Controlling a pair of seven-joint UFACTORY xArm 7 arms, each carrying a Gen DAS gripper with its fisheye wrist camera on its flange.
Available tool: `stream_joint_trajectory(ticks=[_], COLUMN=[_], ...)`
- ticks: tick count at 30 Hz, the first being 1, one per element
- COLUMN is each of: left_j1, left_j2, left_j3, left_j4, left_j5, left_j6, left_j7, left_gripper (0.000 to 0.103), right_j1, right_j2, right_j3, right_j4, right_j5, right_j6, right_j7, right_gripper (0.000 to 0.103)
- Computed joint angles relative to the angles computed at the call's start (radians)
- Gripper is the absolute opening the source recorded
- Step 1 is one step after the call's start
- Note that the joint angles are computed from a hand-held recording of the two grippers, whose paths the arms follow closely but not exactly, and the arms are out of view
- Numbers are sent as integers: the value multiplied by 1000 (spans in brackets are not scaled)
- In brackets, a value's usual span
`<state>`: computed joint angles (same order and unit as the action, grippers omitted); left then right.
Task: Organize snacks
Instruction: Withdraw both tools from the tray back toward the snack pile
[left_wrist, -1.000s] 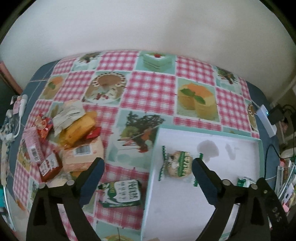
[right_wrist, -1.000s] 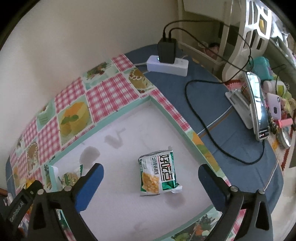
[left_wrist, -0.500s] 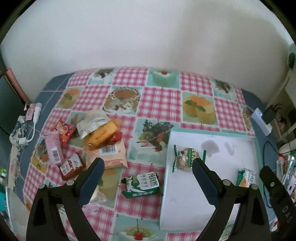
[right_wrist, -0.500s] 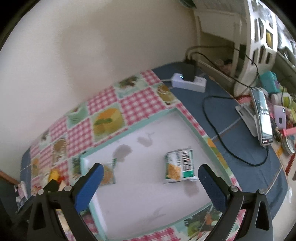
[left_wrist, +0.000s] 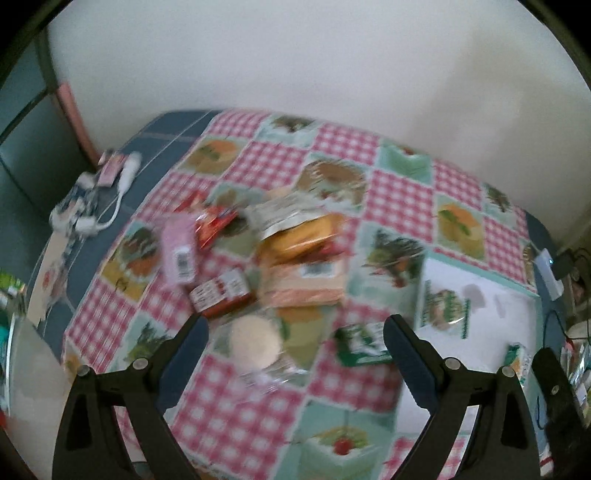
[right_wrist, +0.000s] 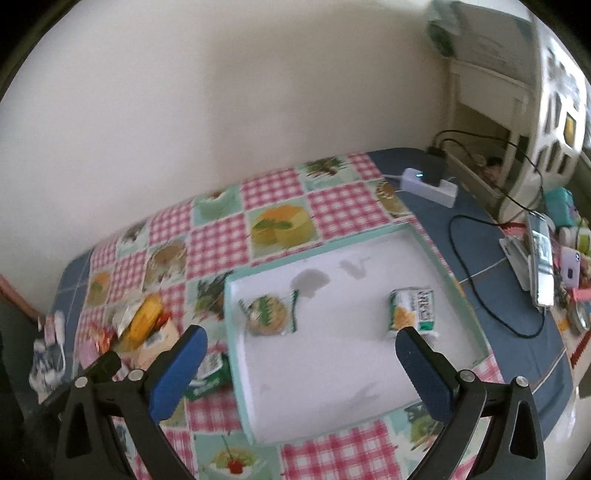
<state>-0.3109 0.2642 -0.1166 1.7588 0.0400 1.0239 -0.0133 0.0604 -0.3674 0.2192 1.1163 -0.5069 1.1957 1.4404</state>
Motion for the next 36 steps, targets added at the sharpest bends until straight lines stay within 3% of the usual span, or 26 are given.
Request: stream_joint_trajectory(ticks=[8,21,30,36], left_j1=[47,95,118,82], left_j2=[58,219,302,330], left_j3=[27,40,26,32], left_j4=[59,251,343,366], left_j5=[-18,-70,-157,-115], left_j6=[90,268,377,398], left_j7=[-12,-27,-67,-76], left_gripper=[96,96,96,96], right_j1=[66,108,130,120], right_j2=[157,300,355,334], right_j3=[-36,-98,-115,-124], right_j4=[86,115,160,130], right_j5=[117,290,286,302], right_j6=[-15,-119,-69,-75], right_j7=[-125,-191,-208,-193], right_gripper=[103,103,103,103])
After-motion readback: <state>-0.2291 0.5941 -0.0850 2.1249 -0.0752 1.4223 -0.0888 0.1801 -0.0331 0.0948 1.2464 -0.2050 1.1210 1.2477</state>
